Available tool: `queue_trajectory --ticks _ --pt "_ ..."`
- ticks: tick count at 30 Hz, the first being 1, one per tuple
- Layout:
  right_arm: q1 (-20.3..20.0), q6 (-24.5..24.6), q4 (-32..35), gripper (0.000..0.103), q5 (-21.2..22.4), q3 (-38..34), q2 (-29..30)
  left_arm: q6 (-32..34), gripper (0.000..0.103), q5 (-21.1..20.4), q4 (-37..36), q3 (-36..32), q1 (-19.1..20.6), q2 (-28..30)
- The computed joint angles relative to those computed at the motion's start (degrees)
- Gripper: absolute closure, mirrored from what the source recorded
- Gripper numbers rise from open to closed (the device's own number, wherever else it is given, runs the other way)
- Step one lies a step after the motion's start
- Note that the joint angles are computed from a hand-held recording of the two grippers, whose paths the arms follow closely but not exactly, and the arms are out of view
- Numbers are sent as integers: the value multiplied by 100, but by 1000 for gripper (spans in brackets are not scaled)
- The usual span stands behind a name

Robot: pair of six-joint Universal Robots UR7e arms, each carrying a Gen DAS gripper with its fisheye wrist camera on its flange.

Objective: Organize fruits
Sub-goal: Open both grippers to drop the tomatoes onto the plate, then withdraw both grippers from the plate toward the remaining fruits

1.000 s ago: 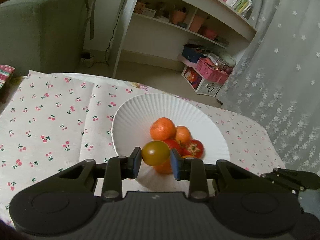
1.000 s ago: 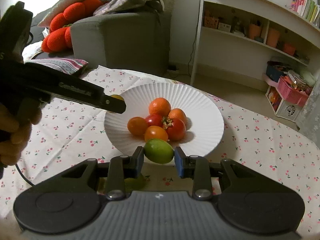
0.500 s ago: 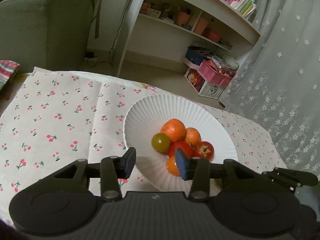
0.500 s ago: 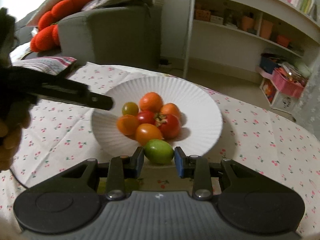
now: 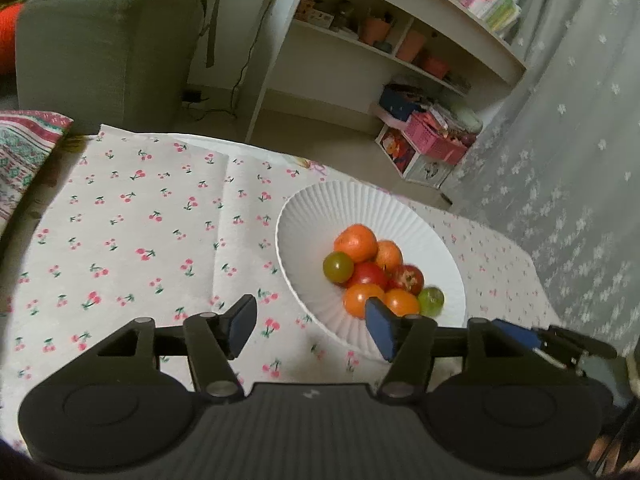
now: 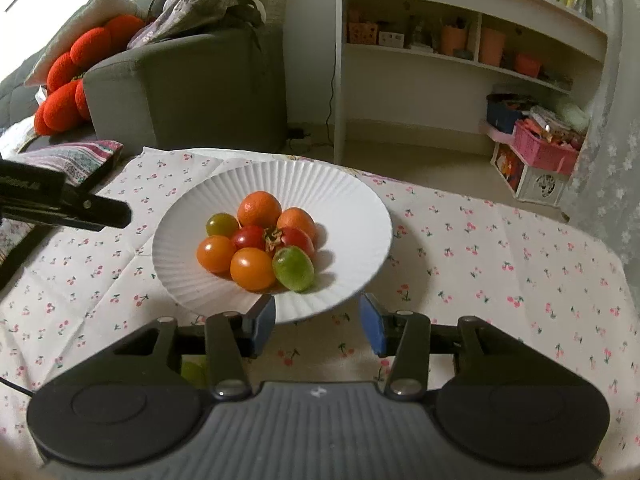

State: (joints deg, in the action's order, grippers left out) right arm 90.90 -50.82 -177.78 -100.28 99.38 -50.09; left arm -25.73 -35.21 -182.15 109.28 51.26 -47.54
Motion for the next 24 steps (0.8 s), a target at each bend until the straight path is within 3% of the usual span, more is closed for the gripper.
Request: queue_trajectory --ticks 5,10,19,24 --pt "-59 -105 79 52 83 177 -150 -176 40 300 533 373 -220 -181" --pt "-96 -10 319 52 150 278 -274 -613 37 126 1010 550 -266 -287" --pt "-195 -31 715 44 455 496 -545 -251 33 132 613 779 -349 -62" --pt "-275 347 1160 42 552 479 -649 -322 33 225 574 906 -366 58"
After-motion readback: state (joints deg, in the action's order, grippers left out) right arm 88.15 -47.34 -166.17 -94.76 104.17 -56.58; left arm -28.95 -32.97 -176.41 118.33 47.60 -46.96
